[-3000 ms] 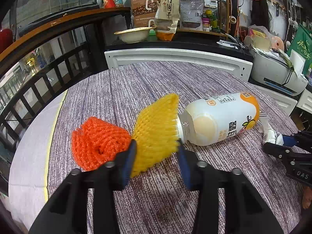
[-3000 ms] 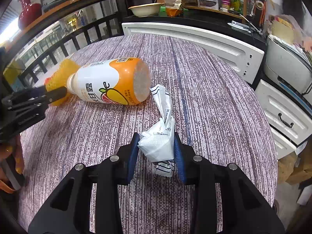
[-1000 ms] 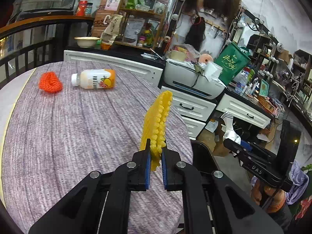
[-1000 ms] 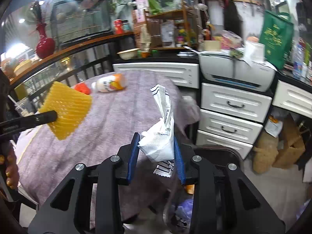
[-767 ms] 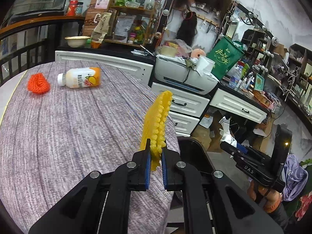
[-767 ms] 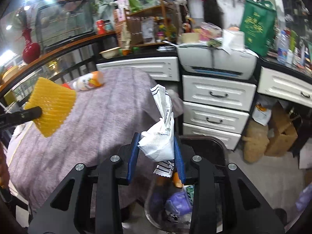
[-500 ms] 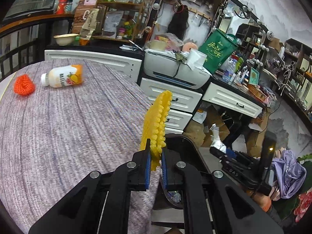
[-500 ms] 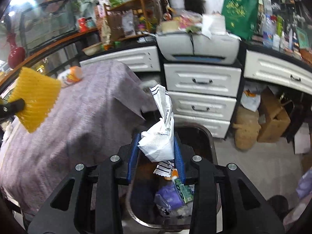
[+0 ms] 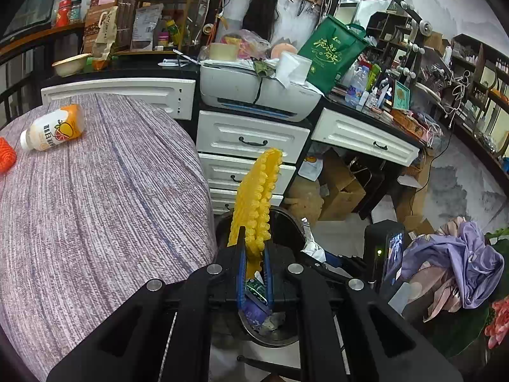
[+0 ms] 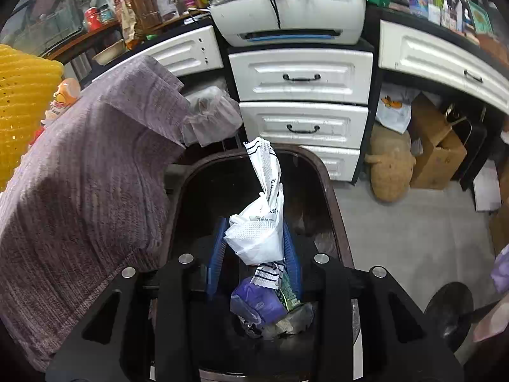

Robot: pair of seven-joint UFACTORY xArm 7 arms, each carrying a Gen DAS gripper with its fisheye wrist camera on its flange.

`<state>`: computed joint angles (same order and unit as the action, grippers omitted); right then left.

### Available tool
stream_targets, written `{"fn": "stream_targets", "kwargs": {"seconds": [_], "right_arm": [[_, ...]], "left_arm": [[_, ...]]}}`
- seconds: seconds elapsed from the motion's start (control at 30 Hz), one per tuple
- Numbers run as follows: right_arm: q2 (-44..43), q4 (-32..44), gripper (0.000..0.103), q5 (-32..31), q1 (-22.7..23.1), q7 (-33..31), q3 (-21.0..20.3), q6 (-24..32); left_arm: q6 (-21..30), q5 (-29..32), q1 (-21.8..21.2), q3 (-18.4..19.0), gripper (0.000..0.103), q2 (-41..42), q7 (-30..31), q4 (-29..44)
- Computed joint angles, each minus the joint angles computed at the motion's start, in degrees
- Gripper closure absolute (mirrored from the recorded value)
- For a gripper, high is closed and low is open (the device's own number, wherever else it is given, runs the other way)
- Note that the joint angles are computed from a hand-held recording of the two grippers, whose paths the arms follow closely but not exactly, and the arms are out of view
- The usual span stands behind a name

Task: Collect trash
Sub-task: 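Carry the yellow net and white wrapper over the black bin, then open both grippers to drop the yellow net and white wrapper into the bin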

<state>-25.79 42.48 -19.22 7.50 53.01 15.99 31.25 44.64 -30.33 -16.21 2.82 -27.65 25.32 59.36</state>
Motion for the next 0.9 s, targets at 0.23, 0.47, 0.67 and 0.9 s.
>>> {"fn": "stream_targets", "kwargs": {"seconds": [0.23, 0.47, 0.67, 0.9], "right_arm": [[-2.8, -2.0, 0.032, -2.2, -1.6, 3.5, 1.2, -0.2], [-8.2, -3.1, 0.027, -2.7, -3.3, 5.5, 2.4, 1.2], [-15.1, -4.5, 0.026, -2.8, -6.1, 7.9, 2.9, 3.2], [-21.1, -6.1, 0.024, -1.3, -8.5, 8.6, 2.7, 4.5]], "left_arm": [[0.0, 0.8, -0.1, -0.9, 0.093, 0.7, -0.4, -0.6], [-0.2, 1.3, -0.4, -1.6, 0.093, 1.5, -0.9, -0.6], [1.0, 1.4, -1.1, -2.6, 0.093, 4.1, -1.2, 1.0], [1.6, 2.6, -1.3, -4.9, 0.093, 7.5, -2.4, 2.7]]}}
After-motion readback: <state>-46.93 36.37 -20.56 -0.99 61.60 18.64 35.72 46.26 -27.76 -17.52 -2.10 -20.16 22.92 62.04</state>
